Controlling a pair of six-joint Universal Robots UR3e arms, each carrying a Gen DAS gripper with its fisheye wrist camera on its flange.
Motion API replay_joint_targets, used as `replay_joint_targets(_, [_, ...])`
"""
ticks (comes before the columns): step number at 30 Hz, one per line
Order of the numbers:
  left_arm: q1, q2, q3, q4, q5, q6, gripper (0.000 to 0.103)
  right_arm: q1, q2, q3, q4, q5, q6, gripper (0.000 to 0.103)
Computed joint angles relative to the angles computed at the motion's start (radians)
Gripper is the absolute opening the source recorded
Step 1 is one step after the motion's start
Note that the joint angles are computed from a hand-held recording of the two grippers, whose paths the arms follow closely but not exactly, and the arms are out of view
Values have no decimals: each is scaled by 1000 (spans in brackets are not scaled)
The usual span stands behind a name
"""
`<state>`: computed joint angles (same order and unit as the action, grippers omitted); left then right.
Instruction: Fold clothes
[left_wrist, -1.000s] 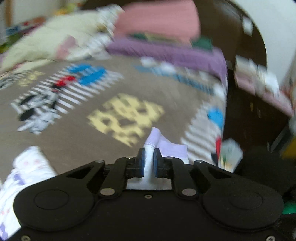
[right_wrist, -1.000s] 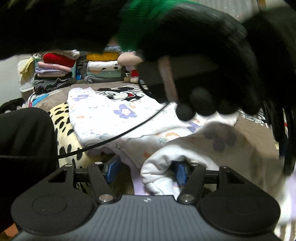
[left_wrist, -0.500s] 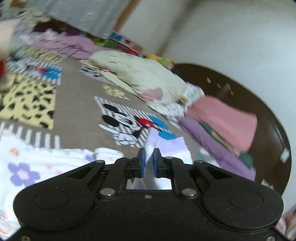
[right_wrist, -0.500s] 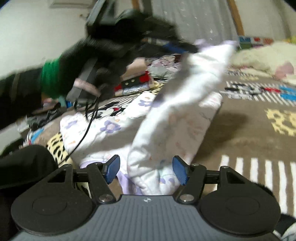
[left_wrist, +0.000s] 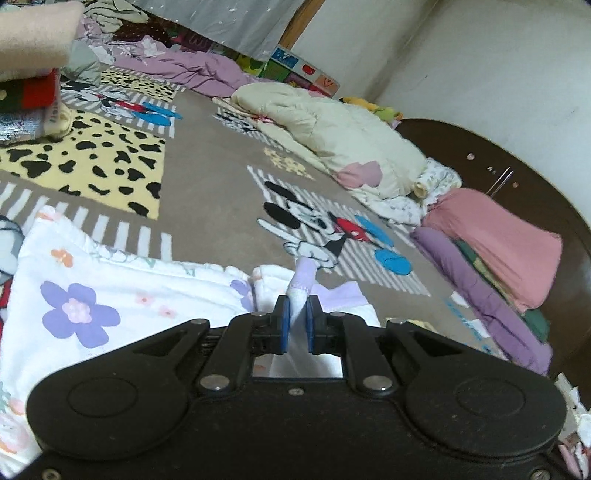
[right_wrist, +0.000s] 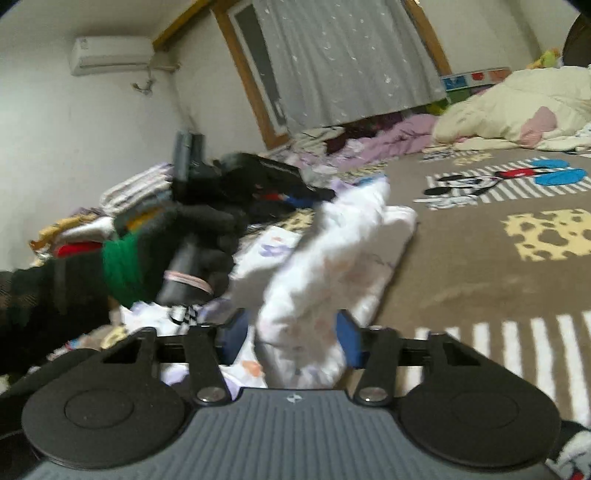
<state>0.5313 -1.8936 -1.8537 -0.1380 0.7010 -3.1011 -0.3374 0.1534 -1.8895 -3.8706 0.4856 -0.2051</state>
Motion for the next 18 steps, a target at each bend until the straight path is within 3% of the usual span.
replay_joint_targets(3, [-31, -18, 32, -16, 65, -10, 8, 45, 45, 95, 5, 26, -74, 19])
replay_joint_targets(5, [-59, -37, 65, -48, 114, 9, 8, 82, 45, 142, 23, 82, -115, 18])
replay_joint_targets(10, [-123, -69, 134, -137, 249, 81, 9, 71, 83, 176, 61, 74, -134, 17])
replay_joint_targets(12, [-137, -70, 132, -123, 285, 107, 20, 48, 102, 154, 103, 42, -144, 18])
replay_joint_targets(14, [-119, -26, 81, -87, 267, 129, 48, 16, 93, 111, 165, 16, -159, 21])
replay_joint_targets(16, [-81, 34, 14, -43, 214, 147, 49, -21, 81, 66, 240, -9, -212, 39])
replay_joint_targets(18, [-44, 94, -37, -41, 165, 171, 49, -59, 35, 10, 296, -20, -234, 43])
